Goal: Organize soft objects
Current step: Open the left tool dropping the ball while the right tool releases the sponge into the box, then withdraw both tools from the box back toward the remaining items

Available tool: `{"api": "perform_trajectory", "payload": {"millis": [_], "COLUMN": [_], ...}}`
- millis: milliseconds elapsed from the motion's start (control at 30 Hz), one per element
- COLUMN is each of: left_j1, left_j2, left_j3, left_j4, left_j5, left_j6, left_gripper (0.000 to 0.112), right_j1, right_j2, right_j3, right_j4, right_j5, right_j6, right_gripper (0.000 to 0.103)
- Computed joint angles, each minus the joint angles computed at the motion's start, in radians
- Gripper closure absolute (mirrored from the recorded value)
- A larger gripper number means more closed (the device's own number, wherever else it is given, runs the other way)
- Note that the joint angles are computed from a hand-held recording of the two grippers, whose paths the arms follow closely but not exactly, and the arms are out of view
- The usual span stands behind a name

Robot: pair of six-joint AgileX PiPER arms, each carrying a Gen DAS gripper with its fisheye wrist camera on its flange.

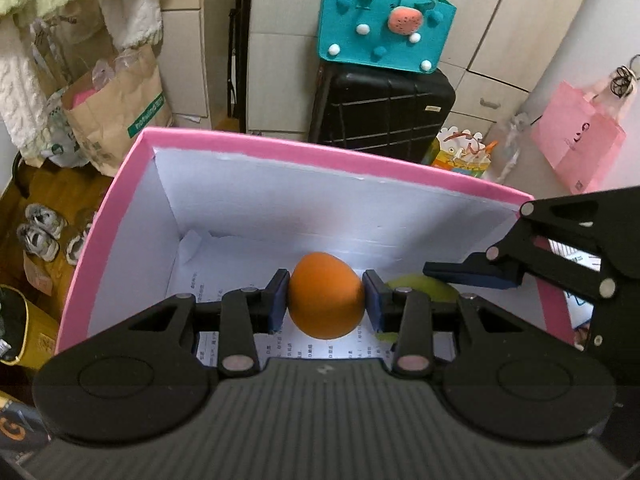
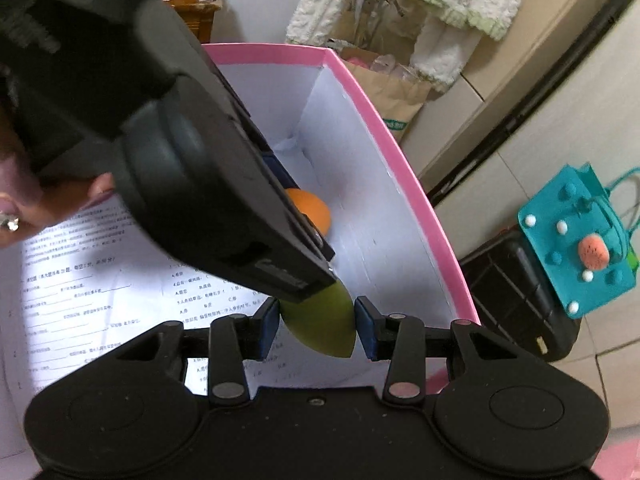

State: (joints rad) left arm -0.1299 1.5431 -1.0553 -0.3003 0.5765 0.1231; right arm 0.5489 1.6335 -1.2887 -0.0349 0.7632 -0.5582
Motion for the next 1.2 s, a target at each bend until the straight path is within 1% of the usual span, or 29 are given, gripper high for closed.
{"api": "perform_trajectory", "payload": {"millis": [133, 167, 200, 267, 367, 433, 500, 567, 633, 667, 733, 933, 1000, 1200], "left_j1": [0.002, 0.003, 0.008, 0.018, 0.047, 0.064, 0.070, 0.067, 0.070, 0.079, 0.097, 0.083, 0.078, 0.034], "left_j2": [0.016, 0.015, 0.014, 0.006, -0.036, -0.082, -0.145, -0.218, -0.282, -0.308, -0.352, -0.500, -0.554, -0.643], "left_j3": [-0.014, -0.018, -0.022, -0.031, -0.026, -0.012, 0.017, 0.055, 0.087, 0.098, 0.112, 0.152, 0.160, 0.133], "left_j4": [0.012, 0.004, -0.014, -0.038, -0.090, -0.097, -0.074, -0.031, 0.001, -0.005, -0.013, 0.028, 0.031, 0.054], "left_j5": [0.013, 0.023, 0.037, 0.069, 0.128, 0.162, 0.170, 0.163, 0.171, 0.183, 0.212, 0.282, 0.310, 0.442], "left_j6": [-0.018, -0.009, 0.010, 0.037, 0.116, 0.153, 0.167, 0.167, 0.164, 0.182, 0.203, 0.207, 0.223, 0.221], "left_gripper": [0.071, 0.067, 0.058, 0.054, 0.054, 0.054, 0.051, 0.048, 0.047, 0.046, 0.046, 0.045, 0.042, 0.041], "right_j1": [0.040, 0.042, 0.043, 0.045, 0.016, 0.002, -0.021, -0.056, -0.073, -0.069, -0.083, -0.143, -0.151, -0.089], "right_j2": [0.007, 0.005, -0.002, -0.031, -0.107, -0.163, -0.228, -0.302, -0.377, -0.402, -0.450, -0.536, -0.564, -0.680], "right_j3": [0.043, 0.055, 0.068, 0.089, 0.108, 0.133, 0.163, 0.202, 0.242, 0.260, 0.278, 0.305, 0.313, 0.333], "right_j4": [-0.140, -0.161, -0.168, -0.172, -0.046, -0.002, 0.070, 0.156, 0.209, 0.207, 0.235, 0.356, 0.372, 0.300], "right_j5": [-0.049, -0.063, -0.079, -0.100, -0.087, -0.087, -0.079, -0.064, -0.048, -0.046, -0.014, 0.069, 0.100, 0.186], "right_j6": [0.098, 0.116, 0.124, 0.163, 0.144, 0.154, 0.140, 0.116, 0.124, 0.157, 0.184, 0.187, 0.195, 0.323], "right_gripper": [0.056, 0.056, 0.056, 0.056, 0.050, 0.050, 0.050, 0.049, 0.049, 0.049, 0.049, 0.049, 0.049, 0.049]}}
